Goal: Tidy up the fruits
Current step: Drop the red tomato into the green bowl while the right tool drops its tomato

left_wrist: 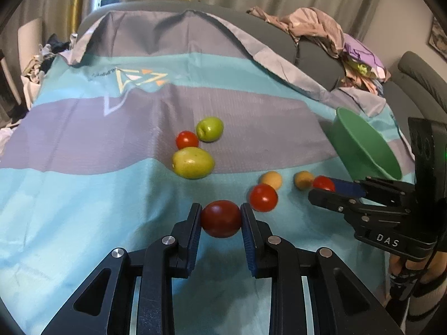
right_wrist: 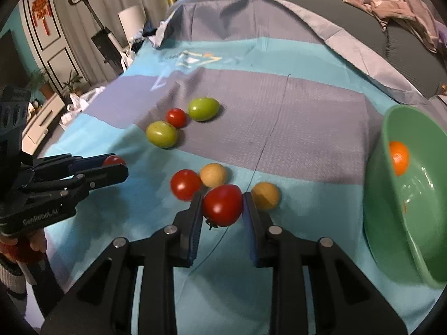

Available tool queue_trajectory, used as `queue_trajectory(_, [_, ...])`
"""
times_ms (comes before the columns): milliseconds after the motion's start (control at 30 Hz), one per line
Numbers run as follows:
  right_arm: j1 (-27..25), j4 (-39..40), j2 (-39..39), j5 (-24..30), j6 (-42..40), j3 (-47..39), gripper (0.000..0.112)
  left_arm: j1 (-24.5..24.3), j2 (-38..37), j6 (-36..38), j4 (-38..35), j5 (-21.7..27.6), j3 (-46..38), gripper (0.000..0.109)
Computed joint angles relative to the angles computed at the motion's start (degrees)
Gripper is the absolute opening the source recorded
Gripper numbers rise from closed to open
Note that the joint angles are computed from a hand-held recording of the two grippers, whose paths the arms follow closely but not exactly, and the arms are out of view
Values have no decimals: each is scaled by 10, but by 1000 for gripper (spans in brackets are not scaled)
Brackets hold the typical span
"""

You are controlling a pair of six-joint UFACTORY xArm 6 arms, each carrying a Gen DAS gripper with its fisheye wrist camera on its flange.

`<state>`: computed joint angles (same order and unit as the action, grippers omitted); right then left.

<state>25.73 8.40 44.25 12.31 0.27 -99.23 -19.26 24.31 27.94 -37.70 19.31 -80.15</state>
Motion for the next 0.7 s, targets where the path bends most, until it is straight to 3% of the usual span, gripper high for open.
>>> queue_trajectory(367, [18,102,-96,-83,-64,148,28,-26,-57,-64,82,-44,62,28])
queue_trajectory(700, [14,141,-162,-155,-76,246,28,-50,-76,-62,91,-51,71,28])
